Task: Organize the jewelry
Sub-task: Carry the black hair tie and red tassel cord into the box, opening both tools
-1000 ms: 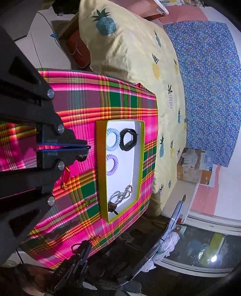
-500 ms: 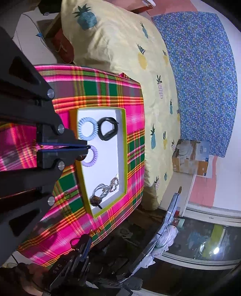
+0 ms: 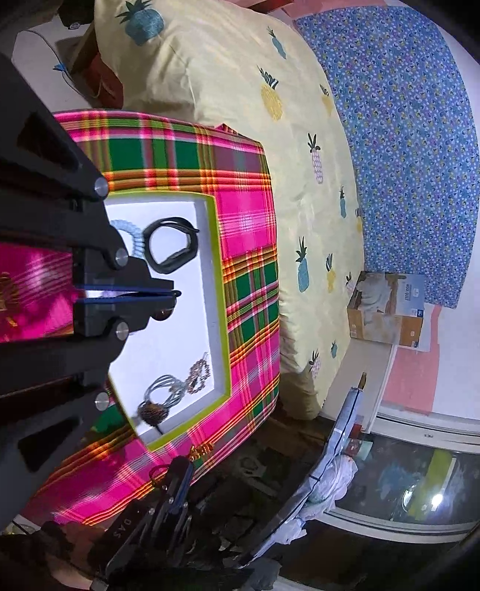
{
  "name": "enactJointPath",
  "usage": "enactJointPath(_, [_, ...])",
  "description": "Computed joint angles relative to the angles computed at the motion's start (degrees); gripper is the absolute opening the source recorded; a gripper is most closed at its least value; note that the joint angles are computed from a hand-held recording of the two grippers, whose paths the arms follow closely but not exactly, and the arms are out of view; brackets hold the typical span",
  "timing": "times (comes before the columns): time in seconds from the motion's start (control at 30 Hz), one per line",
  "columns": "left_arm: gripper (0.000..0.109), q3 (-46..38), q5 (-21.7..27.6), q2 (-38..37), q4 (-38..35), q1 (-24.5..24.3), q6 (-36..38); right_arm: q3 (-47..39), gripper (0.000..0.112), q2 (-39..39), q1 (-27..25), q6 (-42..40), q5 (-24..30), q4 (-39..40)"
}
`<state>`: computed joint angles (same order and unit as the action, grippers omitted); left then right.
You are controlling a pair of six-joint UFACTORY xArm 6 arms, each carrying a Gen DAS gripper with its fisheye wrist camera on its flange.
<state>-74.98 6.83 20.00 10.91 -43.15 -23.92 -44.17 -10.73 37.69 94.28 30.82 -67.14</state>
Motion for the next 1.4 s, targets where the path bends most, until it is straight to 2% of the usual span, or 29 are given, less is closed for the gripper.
enactJointPath(0.3, [0.002, -11.9, 4.4, 8.9, -7.1, -0.6, 7.2, -3.4, 0.005, 6.4, -7.0, -4.9, -6.4, 2.3])
enactJointPath(0.77, [0.002, -24.7, 13.0, 19.2, -4.6, -0.6, 6.0, -6.3, 0.005, 12.8, -10.6, -11.2, -8.4, 8.8])
enactJointPath(0.93, [0.002, -27.3, 15.4, 21.2, -3.8, -0.6, 5.8, -6.7, 0.005, 14.2, -11.2, -13.6, -8.5, 11.5])
enactJointPath(1.23, [0.003, -27.0, 15.1, 21.2, -3.4, -0.8, 5.9, -6.5, 0.006, 14.2, -11.5, -15.6, -9.5, 13.9])
enactJointPath(1.33, [0.004, -26.5, 15.1, 20.8, -3.2, -0.7, 5.5, -6.5, 0.009, 14.0, -11.3, -16.3, -9.3, 14.4])
enactJointPath(1.4, [0.01, -26.0, 14.9, 20.4, -3.6, -0.6, 5.8, -6.6, 0.014, 13.8, -11.0, -15.7, -8.9, 13.8])
